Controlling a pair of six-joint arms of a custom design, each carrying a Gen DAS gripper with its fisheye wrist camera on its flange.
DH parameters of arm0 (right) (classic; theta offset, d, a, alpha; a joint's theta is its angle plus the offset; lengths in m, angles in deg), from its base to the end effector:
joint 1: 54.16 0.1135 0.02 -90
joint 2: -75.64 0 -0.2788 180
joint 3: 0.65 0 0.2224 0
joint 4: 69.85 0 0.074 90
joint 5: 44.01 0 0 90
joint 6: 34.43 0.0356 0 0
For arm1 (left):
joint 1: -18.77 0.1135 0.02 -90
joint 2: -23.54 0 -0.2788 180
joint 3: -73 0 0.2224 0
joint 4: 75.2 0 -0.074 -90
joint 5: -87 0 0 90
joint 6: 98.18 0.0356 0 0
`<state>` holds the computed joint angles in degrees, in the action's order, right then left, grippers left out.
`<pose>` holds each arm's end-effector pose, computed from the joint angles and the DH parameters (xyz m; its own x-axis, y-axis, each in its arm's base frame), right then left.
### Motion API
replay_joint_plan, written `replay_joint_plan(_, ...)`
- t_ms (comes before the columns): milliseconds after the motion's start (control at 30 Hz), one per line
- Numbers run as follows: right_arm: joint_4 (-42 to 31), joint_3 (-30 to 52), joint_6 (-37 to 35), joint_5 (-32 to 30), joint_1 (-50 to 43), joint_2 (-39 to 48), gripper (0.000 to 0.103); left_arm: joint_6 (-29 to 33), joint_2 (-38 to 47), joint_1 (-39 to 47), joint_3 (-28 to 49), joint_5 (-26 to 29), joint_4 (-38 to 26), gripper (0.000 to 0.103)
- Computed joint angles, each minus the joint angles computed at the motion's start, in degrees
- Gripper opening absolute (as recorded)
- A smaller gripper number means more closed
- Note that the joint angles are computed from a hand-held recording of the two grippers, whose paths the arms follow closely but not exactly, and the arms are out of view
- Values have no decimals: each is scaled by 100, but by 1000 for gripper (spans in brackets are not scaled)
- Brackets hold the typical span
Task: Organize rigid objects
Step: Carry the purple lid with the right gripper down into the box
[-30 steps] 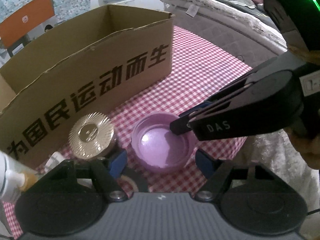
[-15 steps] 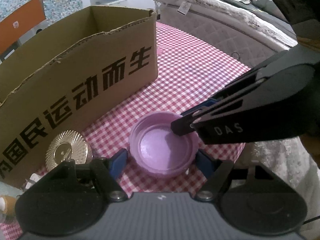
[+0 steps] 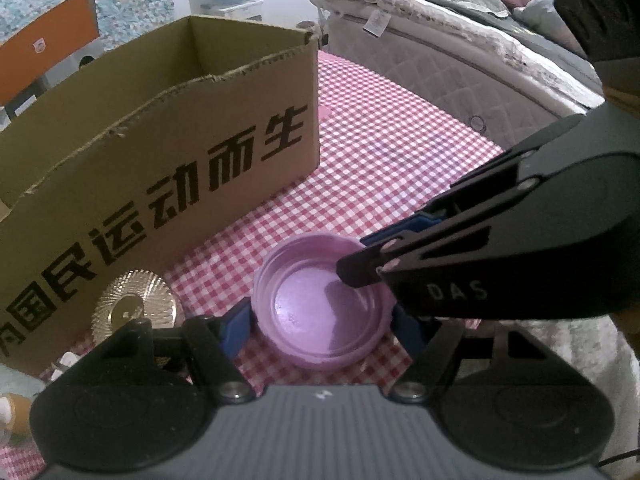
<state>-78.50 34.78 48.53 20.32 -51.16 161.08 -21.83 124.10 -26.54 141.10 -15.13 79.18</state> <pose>0.1949 0.0257 0.1304 -0.8131 -0.1532 -0.5615 -0.3747 0.8761 0.3034 0.2277 -0.2196 0.1759 -0.7257 0.4055 -0.5559 0.4586 0.8873 0.0485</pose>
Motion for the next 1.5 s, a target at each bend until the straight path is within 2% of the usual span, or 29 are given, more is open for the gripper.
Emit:
replay_joint_plan(200, -445, 20, 71, 46, 61, -618, 11, -80, -414, -104, -76, -157, -137, 74)
replay_joint_plan(533, -1692, 334, 250, 298, 461, -2287, 12, -221, -1433, -373, -158, -728, -552, 74)
replay_joint_plan(633, -2089, 624, 334, 429, 709, -2708, 12, -145, -1825, -363, -99, -933, -773, 74)
replay_joint_plan(767, -2401, 1232, 444, 587, 1139, -2789, 12, 123, -2252, -189, 102, -1163, -1081, 74)
replay_joint_plan(967, -2566, 2363, 518, 626, 1615, -2037, 12, 648, -2402, 592, 629, -906, -1459, 74)
replay_joint_plan(1167, -2811, 3641, 480, 450, 1798, -774, 12, 1089, -1986, 1561, 1304, -277, -1769, 74)
replay_joint_plan(1500, -3566, 5862, 477, -28, 1693, 1633, 13, 1642, -412, 2897, 3000, 859, -2876, 74)
